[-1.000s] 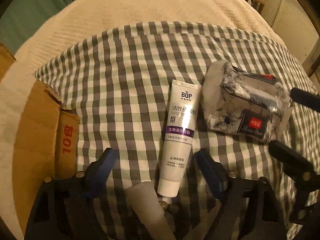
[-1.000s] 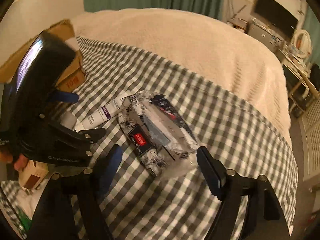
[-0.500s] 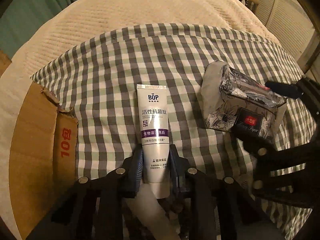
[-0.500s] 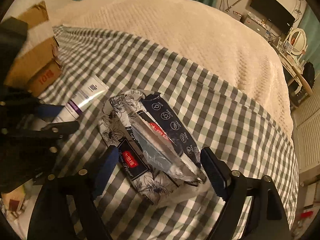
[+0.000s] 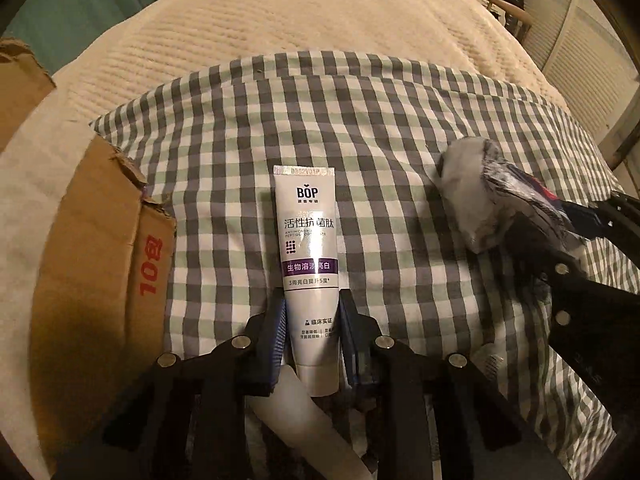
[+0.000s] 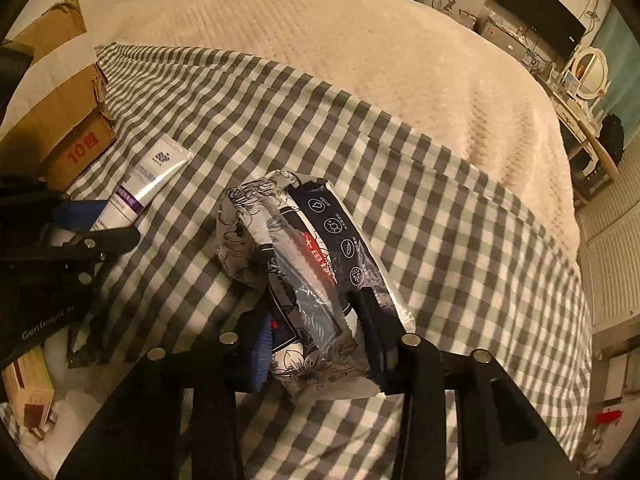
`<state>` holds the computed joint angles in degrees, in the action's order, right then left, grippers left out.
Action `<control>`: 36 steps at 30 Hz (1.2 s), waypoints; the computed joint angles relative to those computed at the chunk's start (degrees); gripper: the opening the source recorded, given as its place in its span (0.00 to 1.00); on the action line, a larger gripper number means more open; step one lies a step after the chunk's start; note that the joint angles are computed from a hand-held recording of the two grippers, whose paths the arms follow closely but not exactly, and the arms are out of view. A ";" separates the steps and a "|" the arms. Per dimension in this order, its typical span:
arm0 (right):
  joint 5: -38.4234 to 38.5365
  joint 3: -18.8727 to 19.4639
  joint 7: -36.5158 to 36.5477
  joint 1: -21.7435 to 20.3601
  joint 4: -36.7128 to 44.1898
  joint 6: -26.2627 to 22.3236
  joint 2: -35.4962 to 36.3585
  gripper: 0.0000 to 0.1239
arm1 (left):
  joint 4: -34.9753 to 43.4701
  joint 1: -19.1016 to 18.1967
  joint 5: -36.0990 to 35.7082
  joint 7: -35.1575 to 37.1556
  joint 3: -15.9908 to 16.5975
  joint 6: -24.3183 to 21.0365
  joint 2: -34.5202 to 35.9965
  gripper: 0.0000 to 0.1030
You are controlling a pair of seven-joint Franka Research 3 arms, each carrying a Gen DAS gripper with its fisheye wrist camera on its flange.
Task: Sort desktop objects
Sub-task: 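Grasp the white BOP tube with the left tool while the right grasps the silver pouch, then carry the tube and pouch over the cardboard box and open both tools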
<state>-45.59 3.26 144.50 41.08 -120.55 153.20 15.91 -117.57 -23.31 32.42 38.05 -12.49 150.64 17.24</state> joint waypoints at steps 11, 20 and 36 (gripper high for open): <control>-4.17 3.36 2.39 -1.01 -2.72 -3.19 -6.29 0.28 | -0.84 0.17 -3.46 1.03 -2.06 -1.25 -4.79 0.24; -3.00 7.74 1.66 -1.77 -2.37 -10.15 -12.11 0.28 | -3.52 0.82 -5.47 2.13 -2.90 2.28 -11.05 0.24; 0.15 16.16 6.17 -0.27 3.77 -19.23 -19.99 0.28 | -17.32 4.49 -15.31 10.48 -0.93 3.01 -36.53 0.24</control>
<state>-45.44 19.42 150.66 40.81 -116.78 133.97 -4.07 -134.89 -18.82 17.10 48.53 -13.42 153.64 -19.29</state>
